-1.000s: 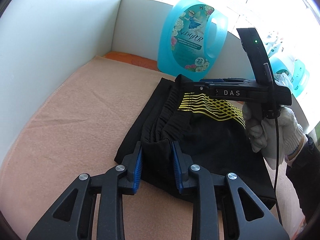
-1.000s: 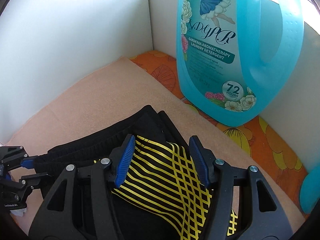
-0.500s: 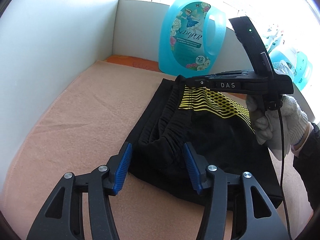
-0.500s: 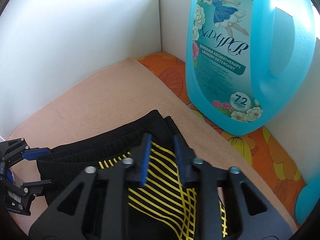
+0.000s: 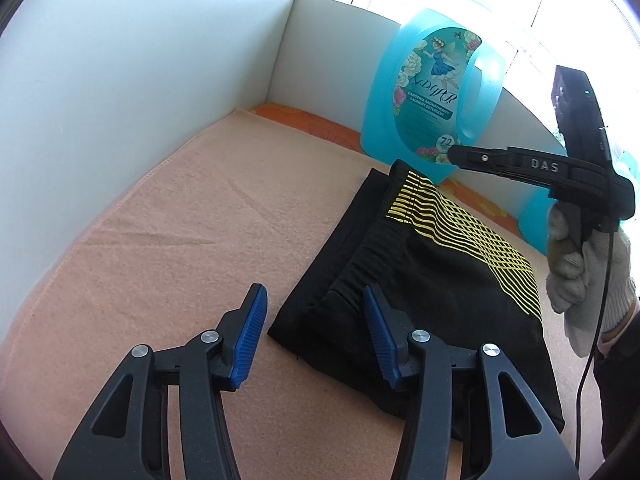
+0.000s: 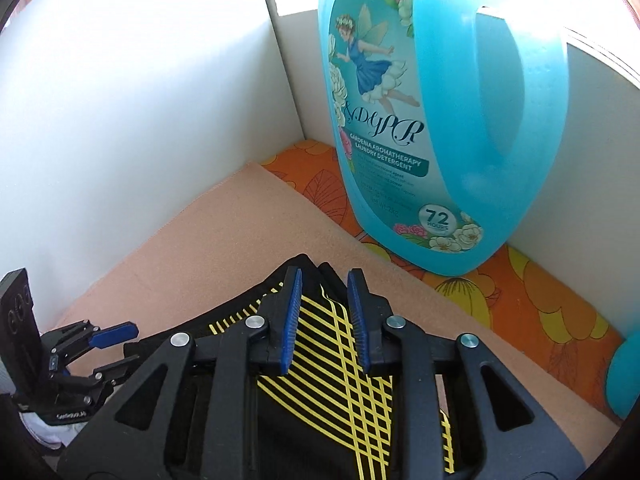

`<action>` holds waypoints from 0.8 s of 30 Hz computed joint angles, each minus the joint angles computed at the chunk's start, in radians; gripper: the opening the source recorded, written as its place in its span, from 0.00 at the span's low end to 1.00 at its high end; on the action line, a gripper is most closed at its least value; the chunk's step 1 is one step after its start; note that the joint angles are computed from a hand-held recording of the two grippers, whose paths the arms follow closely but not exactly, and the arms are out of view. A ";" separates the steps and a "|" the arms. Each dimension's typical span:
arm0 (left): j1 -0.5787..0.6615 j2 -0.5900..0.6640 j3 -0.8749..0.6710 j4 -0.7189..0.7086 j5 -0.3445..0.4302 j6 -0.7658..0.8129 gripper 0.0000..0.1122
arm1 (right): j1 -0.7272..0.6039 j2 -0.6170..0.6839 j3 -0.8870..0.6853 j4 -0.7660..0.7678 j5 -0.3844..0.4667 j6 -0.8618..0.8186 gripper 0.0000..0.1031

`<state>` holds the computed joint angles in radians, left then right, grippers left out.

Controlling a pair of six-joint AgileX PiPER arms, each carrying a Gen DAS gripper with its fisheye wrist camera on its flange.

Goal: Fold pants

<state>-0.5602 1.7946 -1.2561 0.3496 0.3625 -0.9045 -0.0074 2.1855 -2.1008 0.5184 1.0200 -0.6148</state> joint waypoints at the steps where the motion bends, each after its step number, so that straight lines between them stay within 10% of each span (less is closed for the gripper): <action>1: 0.004 0.001 0.001 -0.016 -0.004 0.013 0.44 | -0.015 -0.032 0.042 0.004 -0.012 -0.017 0.25; 7: -0.014 -0.004 -0.014 0.072 0.035 -0.008 0.44 | -0.130 -0.265 0.356 0.010 -0.090 -0.096 0.25; 12: 0.038 -0.014 -0.021 -0.119 0.034 0.189 0.45 | -0.244 -0.456 0.591 0.034 -0.114 -0.121 0.25; 24: -0.064 -0.181 0.035 -0.079 0.084 0.244 0.44 | -0.554 -0.998 1.069 0.160 0.023 -0.259 0.26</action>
